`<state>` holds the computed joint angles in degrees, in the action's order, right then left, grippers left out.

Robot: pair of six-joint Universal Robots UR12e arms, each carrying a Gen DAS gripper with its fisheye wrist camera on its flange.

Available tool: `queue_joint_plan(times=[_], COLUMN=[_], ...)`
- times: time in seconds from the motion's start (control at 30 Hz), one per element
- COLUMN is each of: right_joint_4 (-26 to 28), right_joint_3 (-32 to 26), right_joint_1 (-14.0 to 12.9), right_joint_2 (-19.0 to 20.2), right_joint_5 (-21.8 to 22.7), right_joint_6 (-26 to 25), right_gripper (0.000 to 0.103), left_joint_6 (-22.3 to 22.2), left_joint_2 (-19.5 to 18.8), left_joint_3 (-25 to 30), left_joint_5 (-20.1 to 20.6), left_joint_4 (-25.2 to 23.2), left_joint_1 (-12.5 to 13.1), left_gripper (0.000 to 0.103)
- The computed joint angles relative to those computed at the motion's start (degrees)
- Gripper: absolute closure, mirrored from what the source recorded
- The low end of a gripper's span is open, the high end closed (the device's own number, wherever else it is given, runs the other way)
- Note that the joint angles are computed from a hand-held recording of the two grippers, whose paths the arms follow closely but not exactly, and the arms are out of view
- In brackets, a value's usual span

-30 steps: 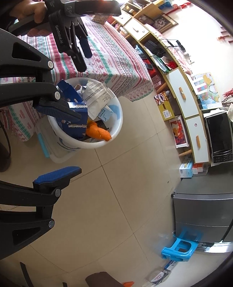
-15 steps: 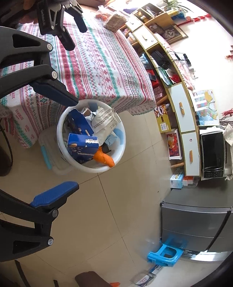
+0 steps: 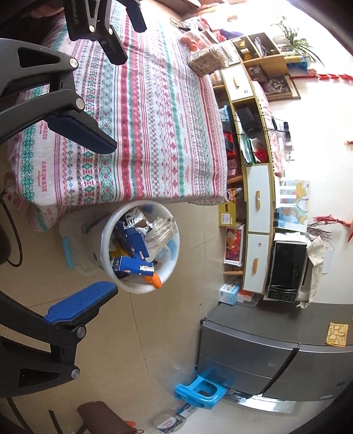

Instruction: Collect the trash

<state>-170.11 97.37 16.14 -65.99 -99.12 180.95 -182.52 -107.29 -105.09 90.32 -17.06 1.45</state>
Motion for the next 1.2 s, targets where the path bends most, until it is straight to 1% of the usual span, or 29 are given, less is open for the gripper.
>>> queue_joint_plan(times=[0.1, 0.17, 0.23, 0.4, 0.67, 1.2], right_joint_4=[-4.1, -5.5, -5.8, -4.4, -4.0, -4.1], right_joint_3=[0.9, 1.0, 0.7, 0.0, -0.8, -0.8], right_joint_1=[1.1, 1.3, 1.4, 1.7, 2.6, 2.4], right_joint_2=[0.1, 0.3, 0.6, 1.0, 1.8, 1.8], right_joint_5=[-1.9, -2.2, -2.5, -2.6, -2.8, -2.7], right_joint_6=[-1.7, -2.1, -1.8, -1.2, -3.7, -3.8], right_gripper=[0.007, 0.007, 0.007, 0.007, 0.007, 0.007], left_joint_6=[-1.4, -1.9, -2.1, -1.2, -2.5, -1.5], left_joint_2=[1.0, 1.4, 1.7, 2.1, 2.6, 2.6], left_joint_3=[-1.5, -2.3, -2.8, -4.0, -4.8, -4.7], left_joint_5=[1.6, 2.9, 3.6, 4.9, 3.1, 1.7], left_joint_4=[2.1, 3.4, 4.1, 5.8, 5.8, 4.9], left_joint_1=[0.5, 0.7, 0.9, 1.0, 2.0, 2.0], left_gripper=[0.001, 0.001, 0.001, 0.001, 0.001, 0.001])
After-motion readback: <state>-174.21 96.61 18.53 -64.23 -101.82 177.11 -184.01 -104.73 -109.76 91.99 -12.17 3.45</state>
